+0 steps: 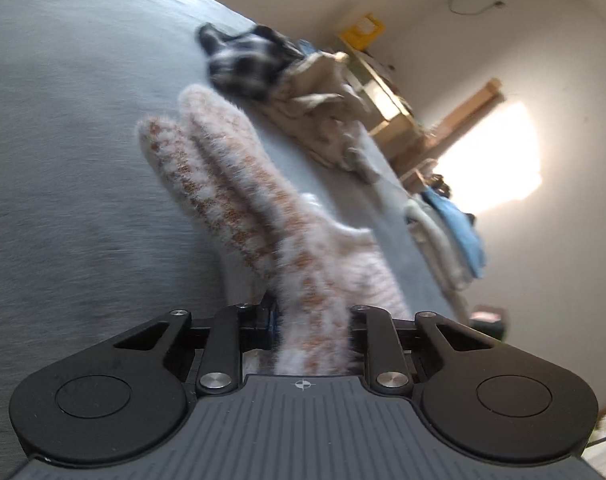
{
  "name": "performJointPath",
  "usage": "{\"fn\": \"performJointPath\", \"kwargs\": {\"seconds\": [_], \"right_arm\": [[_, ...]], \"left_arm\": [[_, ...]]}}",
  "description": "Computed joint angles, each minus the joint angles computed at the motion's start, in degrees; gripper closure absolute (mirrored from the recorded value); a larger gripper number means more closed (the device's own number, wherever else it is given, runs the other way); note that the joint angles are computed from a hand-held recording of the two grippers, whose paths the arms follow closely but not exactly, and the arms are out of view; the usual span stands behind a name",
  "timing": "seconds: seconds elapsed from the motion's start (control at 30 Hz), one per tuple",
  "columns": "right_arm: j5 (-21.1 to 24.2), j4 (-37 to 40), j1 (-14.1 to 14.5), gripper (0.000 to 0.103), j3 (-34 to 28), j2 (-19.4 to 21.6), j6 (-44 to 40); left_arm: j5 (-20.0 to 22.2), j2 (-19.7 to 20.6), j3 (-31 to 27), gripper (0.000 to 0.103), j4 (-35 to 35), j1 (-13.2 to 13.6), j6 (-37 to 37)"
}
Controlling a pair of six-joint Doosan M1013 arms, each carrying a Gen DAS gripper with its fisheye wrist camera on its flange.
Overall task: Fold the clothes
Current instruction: 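Pinch the cardigan edge with both grippers and lift it up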
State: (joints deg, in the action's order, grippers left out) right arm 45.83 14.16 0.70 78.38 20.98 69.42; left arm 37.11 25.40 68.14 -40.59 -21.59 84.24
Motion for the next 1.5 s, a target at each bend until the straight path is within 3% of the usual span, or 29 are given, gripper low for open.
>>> {"fn": "performJointPath", "kwargs": {"seconds": [0.4, 0.6, 0.7, 0.87, 1.0, 1.03, 1.13, 1.23, 1.3, 1.4, 1.5], "right_arm": [[-6.4, 5.7, -0.5, 0.000, 3.5, -1.5, -13.9], [-4.8, 11.7, -2.7, 0.000, 5.1, -2.3, -16.3], [-5.1, 13.8, -3.3, 0.000, 5.9, -2.7, -18.1], [-2.9, 15.2, -4.4, 0.000, 4.6, -2.0, -18.8], [-3.5, 18.4, -5.8, 0.000, 5.9, -2.4, -20.3], [-4.4, 19.6, -6.0, 0.000, 6.7, -2.7, -22.1], [-7.1, 23.1, -6.3, 0.000, 8.8, -3.4, -26.7], [-8.8, 26.8, -6.6, 0.000, 10.2, -3.7, -31.5], [-8.5, 27.2, -6.7, 0.000, 10.2, -3.9, -32.8], [-9.8, 23.5, -6.4, 0.000, 10.4, -4.9, -34.1], [-10.8, 24.9, -7.6, 0.000, 12.2, -7.2, -40.4]], "left_arm": [[16.3, 8.8, -18.2, 0.082, 1.3, -0.3, -10.6], [18.4, 10.0, -20.3, 0.082, 0.4, 0.2, -16.5], [20.9, 12.4, -24.3, 0.082, -0.4, -0.1, -18.6], [29.5, 21.5, -40.0, 0.082, -1.9, -1.7, -20.9], [35.9, 31.1, -53.7, 0.071, -7.2, -2.1, -26.2], [35.3, 31.9, -53.3, 0.068, -9.2, -2.1, -27.5], [29.1, 29.6, -44.5, 0.058, -14.6, -1.8, -26.0], [24.2, 27.9, -38.1, 0.052, -22.3, -1.3, -21.3], [23.0, 27.6, -36.3, 0.052, -26.6, -1.1, -18.0], [24.1, 27.7, -37.0, 0.052, -25.7, -1.3, -15.4], [24.3, 27.4, -36.4, 0.049, -27.2, -1.1, -13.1]]}}
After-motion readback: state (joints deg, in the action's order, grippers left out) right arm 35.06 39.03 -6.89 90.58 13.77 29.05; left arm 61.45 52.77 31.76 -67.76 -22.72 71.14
